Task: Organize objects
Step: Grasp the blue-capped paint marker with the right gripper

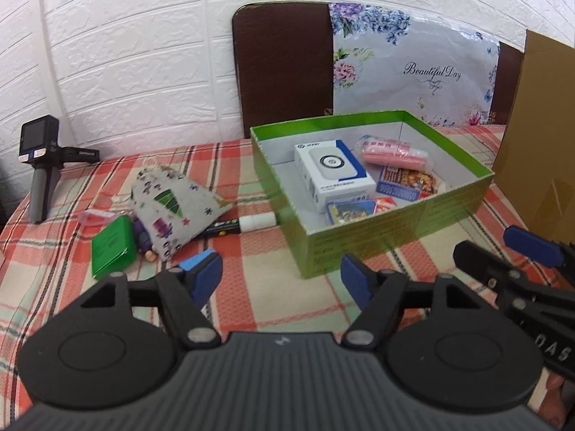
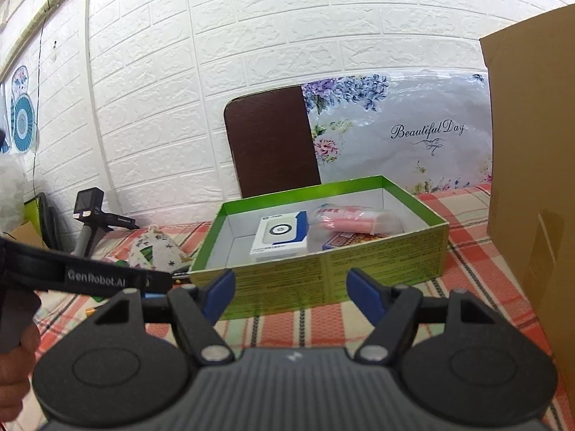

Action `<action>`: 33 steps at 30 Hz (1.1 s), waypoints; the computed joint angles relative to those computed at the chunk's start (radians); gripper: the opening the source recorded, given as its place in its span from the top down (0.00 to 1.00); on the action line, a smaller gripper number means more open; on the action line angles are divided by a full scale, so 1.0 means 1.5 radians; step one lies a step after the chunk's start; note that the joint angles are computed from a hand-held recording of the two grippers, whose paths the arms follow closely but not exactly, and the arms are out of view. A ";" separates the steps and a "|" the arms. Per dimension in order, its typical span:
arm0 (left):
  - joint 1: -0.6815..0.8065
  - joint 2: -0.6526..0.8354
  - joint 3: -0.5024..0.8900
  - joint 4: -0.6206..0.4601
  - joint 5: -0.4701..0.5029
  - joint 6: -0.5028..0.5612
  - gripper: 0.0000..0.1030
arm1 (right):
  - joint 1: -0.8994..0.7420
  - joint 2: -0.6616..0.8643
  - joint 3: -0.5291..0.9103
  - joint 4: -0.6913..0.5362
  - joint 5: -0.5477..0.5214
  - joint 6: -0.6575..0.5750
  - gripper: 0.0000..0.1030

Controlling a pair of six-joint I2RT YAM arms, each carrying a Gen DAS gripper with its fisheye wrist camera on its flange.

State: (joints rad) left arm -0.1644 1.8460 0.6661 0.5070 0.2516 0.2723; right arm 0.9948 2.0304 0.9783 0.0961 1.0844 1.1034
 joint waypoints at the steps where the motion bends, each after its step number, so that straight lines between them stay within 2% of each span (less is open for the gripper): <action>1: 0.005 0.003 -0.003 0.003 -0.001 0.003 0.28 | 0.004 0.002 0.004 0.000 -0.003 0.005 0.31; 9: 0.056 0.033 -0.010 0.019 0.007 0.023 0.28 | 0.018 0.047 0.070 -0.006 -0.032 -0.032 0.31; 18: 0.113 0.085 0.030 0.007 0.025 0.027 0.28 | 0.011 0.104 0.155 -0.014 -0.081 -0.097 0.31; 27: 0.199 0.164 0.107 -0.031 0.062 0.034 0.28 | -0.014 0.211 0.298 -0.018 -0.189 -0.211 0.31; 33: 0.268 0.225 0.218 -0.109 0.113 0.025 0.28 | -0.048 0.288 0.416 -0.040 -0.287 -0.301 0.31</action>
State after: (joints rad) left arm 0.2380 2.1838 0.9925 0.3431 0.4216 0.3093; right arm 0.9226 2.4625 1.6030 0.0355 0.6534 0.6527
